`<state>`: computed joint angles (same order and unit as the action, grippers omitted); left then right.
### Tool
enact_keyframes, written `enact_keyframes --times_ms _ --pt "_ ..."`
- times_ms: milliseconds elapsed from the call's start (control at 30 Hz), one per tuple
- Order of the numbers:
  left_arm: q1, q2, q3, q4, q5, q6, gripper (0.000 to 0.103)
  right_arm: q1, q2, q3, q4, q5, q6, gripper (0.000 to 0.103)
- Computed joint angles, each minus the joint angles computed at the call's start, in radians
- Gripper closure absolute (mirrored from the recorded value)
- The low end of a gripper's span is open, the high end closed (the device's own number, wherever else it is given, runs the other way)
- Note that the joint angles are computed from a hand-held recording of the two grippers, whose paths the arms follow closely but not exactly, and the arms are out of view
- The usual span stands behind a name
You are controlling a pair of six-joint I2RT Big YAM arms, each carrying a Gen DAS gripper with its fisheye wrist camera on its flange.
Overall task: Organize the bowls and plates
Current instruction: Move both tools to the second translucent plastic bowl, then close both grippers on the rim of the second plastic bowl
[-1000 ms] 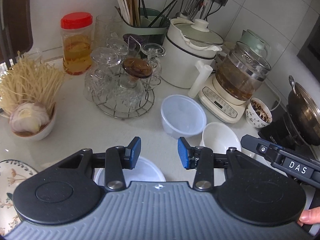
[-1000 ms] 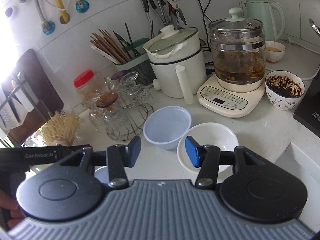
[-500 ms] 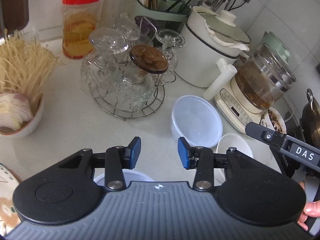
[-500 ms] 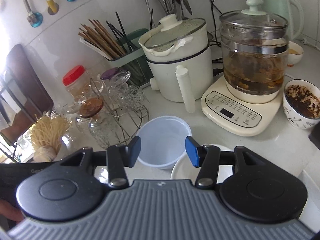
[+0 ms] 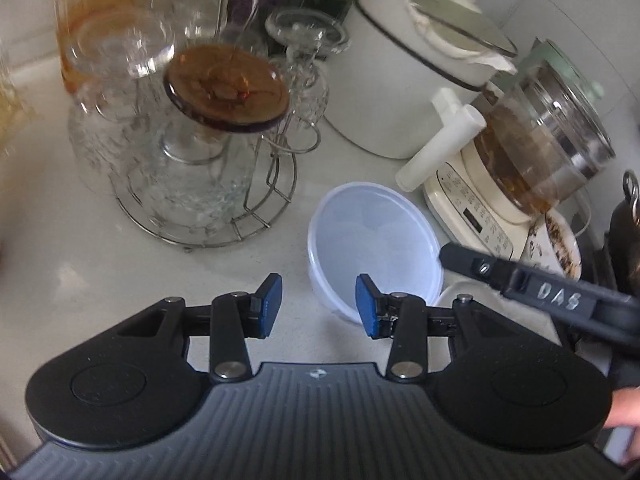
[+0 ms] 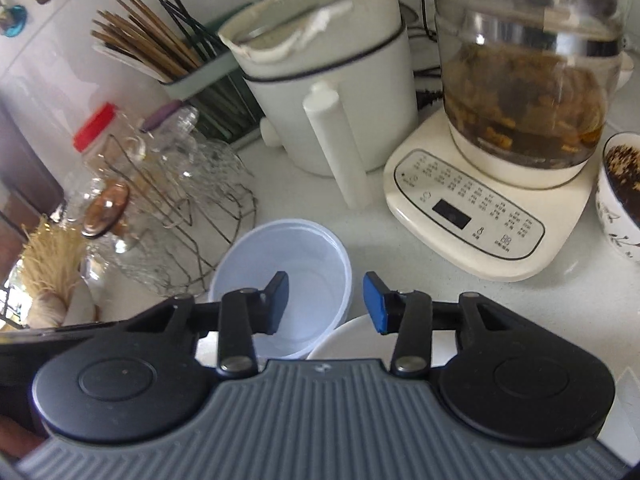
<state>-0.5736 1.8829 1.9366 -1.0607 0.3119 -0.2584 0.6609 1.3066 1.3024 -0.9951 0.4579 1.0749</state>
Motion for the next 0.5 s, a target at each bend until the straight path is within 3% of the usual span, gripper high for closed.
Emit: enact_keyframes --times_ms 167,300,500 --pt "0.000 0.050 0.053 -0.047 0.005 -0.031 0.059 -0.045 0.011 -0.019 0.022 -0.072 -0.015 0.065" --pt "-0.006 0.063 0.062 -0.044 -0.009 -0.026 0.063 -0.067 0.025 -0.021 0.032 -0.116 -0.036 0.070" --pt "-0.016 0.086 0.079 -0.044 -0.010 -0.043 0.082 -0.092 0.045 -0.018 0.043 -0.152 -0.053 0.085"
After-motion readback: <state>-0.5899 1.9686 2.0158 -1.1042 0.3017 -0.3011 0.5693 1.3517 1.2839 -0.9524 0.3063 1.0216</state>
